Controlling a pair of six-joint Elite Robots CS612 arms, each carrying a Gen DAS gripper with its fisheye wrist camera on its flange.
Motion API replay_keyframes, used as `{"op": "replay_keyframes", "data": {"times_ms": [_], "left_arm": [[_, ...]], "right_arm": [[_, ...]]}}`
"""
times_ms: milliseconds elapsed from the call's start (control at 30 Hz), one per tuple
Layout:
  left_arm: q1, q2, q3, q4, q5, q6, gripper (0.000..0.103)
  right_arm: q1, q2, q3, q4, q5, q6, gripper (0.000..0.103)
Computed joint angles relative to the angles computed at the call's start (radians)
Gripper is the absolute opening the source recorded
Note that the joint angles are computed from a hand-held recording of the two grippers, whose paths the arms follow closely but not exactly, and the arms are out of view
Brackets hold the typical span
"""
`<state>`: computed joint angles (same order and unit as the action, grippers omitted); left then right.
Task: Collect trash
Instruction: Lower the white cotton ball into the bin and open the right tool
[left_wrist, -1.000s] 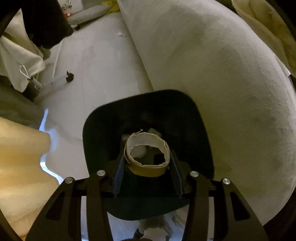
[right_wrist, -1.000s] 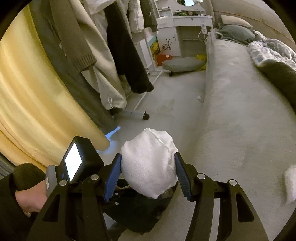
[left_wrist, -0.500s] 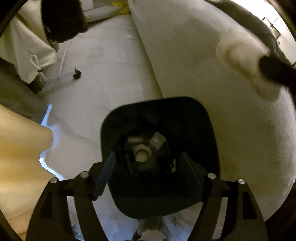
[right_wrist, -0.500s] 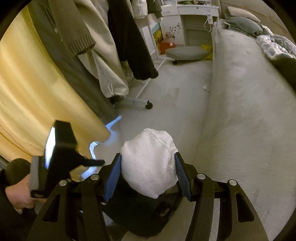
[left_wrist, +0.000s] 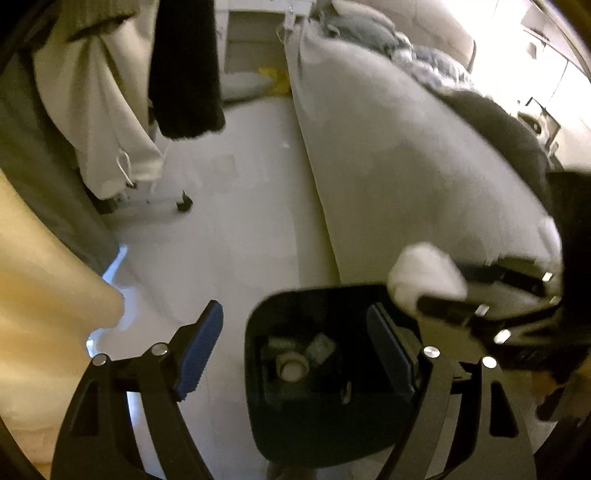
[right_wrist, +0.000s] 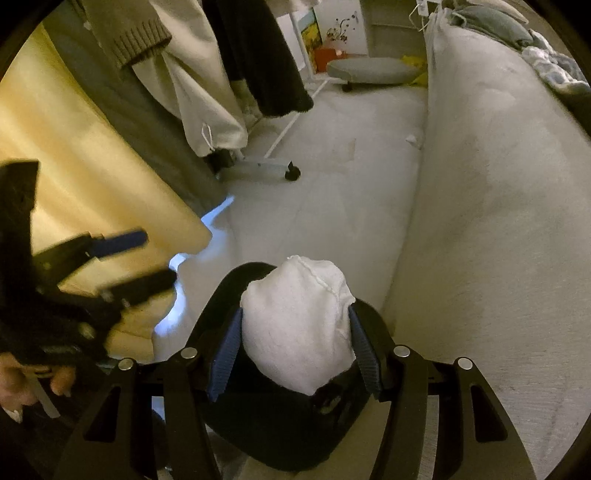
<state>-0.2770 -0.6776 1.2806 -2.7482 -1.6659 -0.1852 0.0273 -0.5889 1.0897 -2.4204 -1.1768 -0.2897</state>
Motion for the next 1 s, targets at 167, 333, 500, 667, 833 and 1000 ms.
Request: {"op": "replay_keyframes", "data": {"times_ms": [167, 333, 500, 667, 833, 1000], "left_arm": [[0.004, -0.006, 0.010, -0.073, 0.022, -0.017, 0.083], [0.003, -0.009, 0.018, -0.123, 0.029, -0.010, 0.082], [0.002, -0.013, 0.028, -0.189, 0.024, -0.003, 0.080], [0.000, -0.014, 0.030, -0.221, 0.024, -0.010, 0.075], [0.000, -0.018, 0.036, -0.275, 0.034, -0.020, 0.071], [-0.003, -0.024, 0.042, -0.341, 0.036, -0.020, 0.070]], "right_arm": [[0.010, 0.012, -0.017, 0.038, -0.004, -0.016, 0.058], [0.015, 0.020, -0.027, 0.072, -0.019, -0.031, 0.058], [0.019, 0.028, -0.040, 0.106, -0.028, -0.042, 0.058], [0.022, 0.027, -0.037, 0.122, -0.034, -0.053, 0.059], [0.025, 0.024, -0.034, 0.142, -0.026, -0.073, 0.071], [0.029, 0.009, -0.012, 0.124, -0.020, -0.089, 0.076]]}}
